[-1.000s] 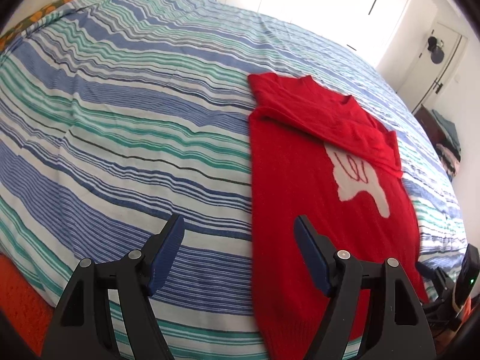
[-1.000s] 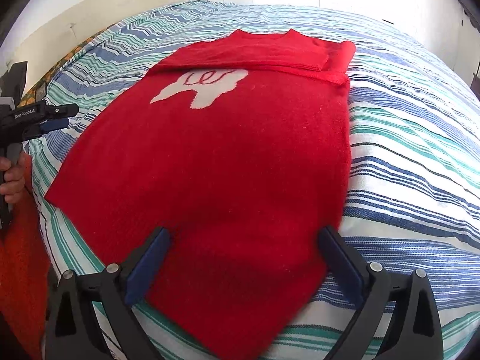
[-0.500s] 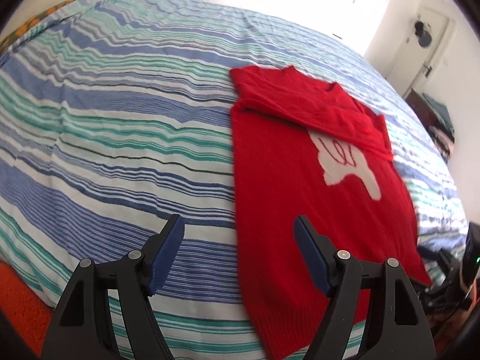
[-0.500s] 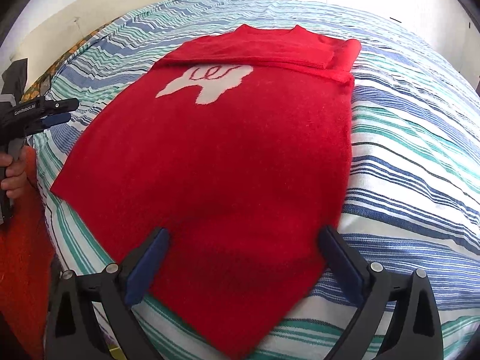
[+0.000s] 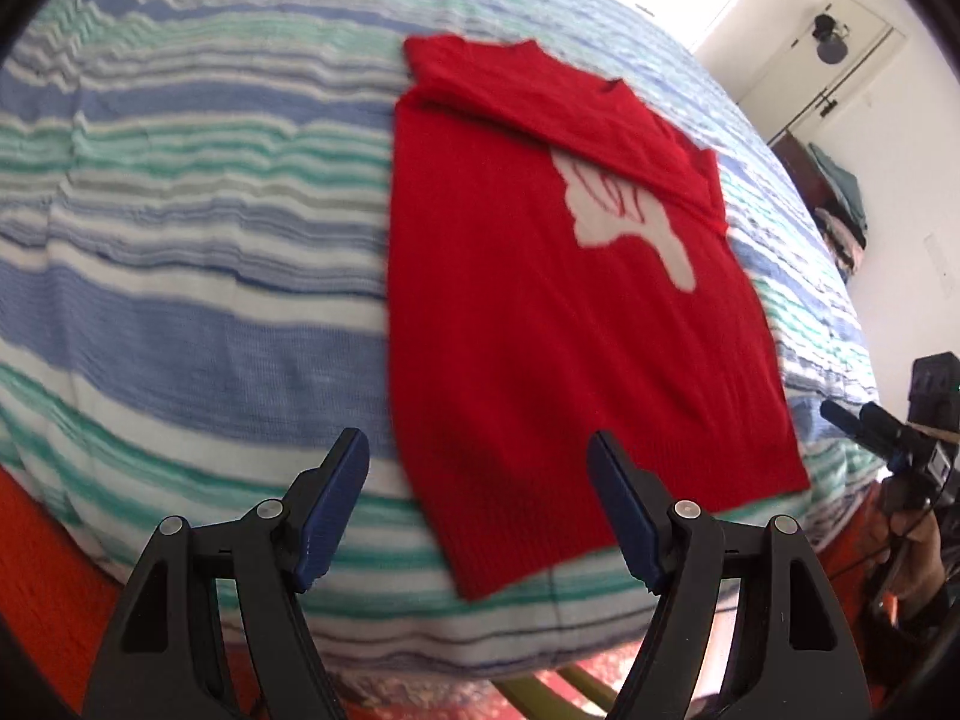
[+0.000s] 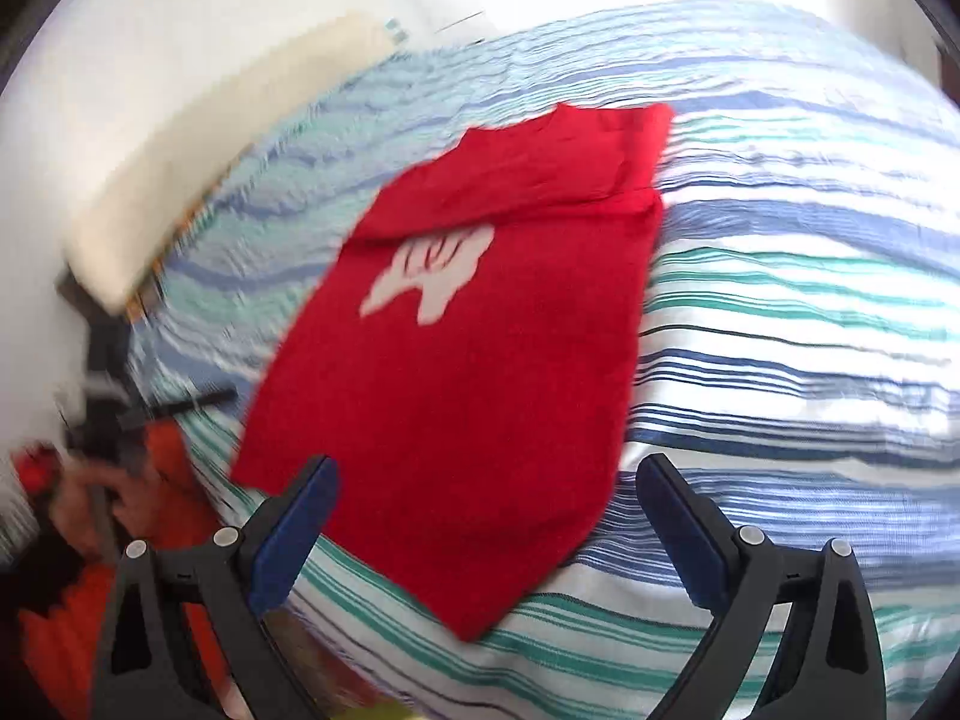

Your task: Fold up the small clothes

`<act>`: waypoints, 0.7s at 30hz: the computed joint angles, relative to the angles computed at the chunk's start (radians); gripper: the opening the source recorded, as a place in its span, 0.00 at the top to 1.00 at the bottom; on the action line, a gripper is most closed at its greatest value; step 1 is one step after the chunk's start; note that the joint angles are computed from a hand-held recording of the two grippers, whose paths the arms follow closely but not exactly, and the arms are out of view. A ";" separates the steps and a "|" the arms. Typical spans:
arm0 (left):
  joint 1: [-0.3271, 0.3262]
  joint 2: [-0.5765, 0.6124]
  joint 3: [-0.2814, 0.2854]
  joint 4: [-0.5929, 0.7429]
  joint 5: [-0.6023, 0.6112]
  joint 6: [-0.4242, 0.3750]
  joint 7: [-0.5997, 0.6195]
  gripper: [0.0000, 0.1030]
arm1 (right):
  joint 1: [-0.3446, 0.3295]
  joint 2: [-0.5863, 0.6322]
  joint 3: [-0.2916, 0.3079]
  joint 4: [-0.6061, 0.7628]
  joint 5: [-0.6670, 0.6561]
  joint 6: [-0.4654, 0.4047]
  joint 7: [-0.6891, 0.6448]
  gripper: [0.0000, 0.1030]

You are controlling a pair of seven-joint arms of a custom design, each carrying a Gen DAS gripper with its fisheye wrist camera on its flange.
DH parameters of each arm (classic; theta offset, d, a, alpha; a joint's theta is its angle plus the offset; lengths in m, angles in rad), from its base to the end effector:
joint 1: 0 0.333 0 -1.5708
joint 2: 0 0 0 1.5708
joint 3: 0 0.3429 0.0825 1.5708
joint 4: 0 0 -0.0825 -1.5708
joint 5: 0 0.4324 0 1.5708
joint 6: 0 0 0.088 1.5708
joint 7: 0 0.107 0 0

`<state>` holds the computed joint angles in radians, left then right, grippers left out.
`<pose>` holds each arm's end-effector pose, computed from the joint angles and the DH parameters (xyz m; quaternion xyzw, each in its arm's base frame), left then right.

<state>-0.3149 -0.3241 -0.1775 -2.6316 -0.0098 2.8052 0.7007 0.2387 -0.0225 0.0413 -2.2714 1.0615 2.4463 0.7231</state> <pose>0.4177 -0.2230 0.4006 -0.8029 0.5433 -0.2399 0.0509 0.5484 0.1586 0.3834 -0.7594 0.5348 0.0987 0.3571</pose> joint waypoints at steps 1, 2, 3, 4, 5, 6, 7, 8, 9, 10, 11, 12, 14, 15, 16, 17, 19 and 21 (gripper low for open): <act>-0.032 0.007 0.027 -0.002 -0.047 0.006 0.031 0.26 | -0.013 0.013 -0.013 0.014 -0.007 -0.056 0.039 0.04; -0.063 0.015 0.054 -0.002 -0.098 0.016 0.072 0.26 | -0.026 0.028 -0.023 0.026 -0.015 -0.109 0.082 0.05; -0.080 0.022 0.068 -0.001 -0.133 0.021 0.101 0.27 | -0.038 0.039 -0.029 0.032 -0.018 -0.150 0.112 0.07; -0.090 0.028 0.074 0.002 -0.160 0.021 0.124 0.27 | -0.050 0.050 -0.033 0.037 -0.024 -0.183 0.142 0.08; -0.105 0.038 0.083 0.008 -0.194 0.016 0.155 0.27 | -0.060 0.061 -0.035 0.044 -0.032 -0.211 0.168 0.12; -0.107 0.042 0.081 0.011 -0.213 0.013 0.172 0.27 | -0.069 0.068 -0.036 0.045 -0.039 -0.235 0.187 0.15; -0.110 0.048 0.080 0.014 -0.234 0.010 0.190 0.27 | -0.075 0.072 -0.035 0.046 -0.046 -0.249 0.197 0.15; -0.118 0.056 0.082 0.019 -0.261 0.006 0.216 0.27 | -0.080 0.072 -0.033 0.045 -0.052 -0.263 0.197 0.17; -0.121 0.063 0.081 0.023 -0.282 0.004 0.237 0.27 | -0.084 0.069 -0.031 0.045 -0.059 -0.284 0.191 0.17; -0.121 0.067 0.080 0.027 -0.301 0.001 0.256 0.27 | -0.086 0.074 -0.028 0.055 -0.065 -0.310 0.186 0.17; -0.128 0.075 0.081 0.033 -0.329 -0.004 0.283 0.27 | -0.087 0.086 -0.025 0.070 -0.065 -0.340 0.177 0.17; -0.130 0.077 0.081 0.036 -0.352 -0.010 0.308 0.28 | -0.088 0.094 -0.021 0.080 -0.067 -0.368 0.169 0.17; -0.132 0.086 0.079 0.047 -0.396 -0.023 0.354 0.35 | -0.082 0.104 -0.012 0.091 -0.103 -0.381 0.171 0.19; -0.136 0.087 0.080 0.049 -0.426 -0.031 0.383 0.44 | -0.074 0.108 -0.007 0.096 -0.141 -0.371 0.191 0.20; -0.140 0.088 0.081 0.053 -0.457 -0.041 0.411 0.55 | -0.068 0.112 -0.003 0.103 -0.176 -0.369 0.208 0.22; -0.139 0.088 0.080 0.054 -0.482 -0.053 0.431 0.62 | -0.064 0.115 -0.001 0.110 -0.203 -0.378 0.213 0.28; -0.133 0.088 0.074 0.054 -0.526 -0.070 0.455 0.92 | -0.060 0.117 0.003 0.118 -0.239 -0.400 0.203 0.38; -0.127 0.077 0.066 0.045 -0.573 -0.057 0.466 0.93 | -0.057 0.117 0.004 0.124 -0.273 -0.409 0.202 0.80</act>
<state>-0.4421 -0.2467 -0.1117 -2.5867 -0.5824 2.7484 1.1667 0.1821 0.0946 0.0453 -2.1473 0.7884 2.0368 0.9249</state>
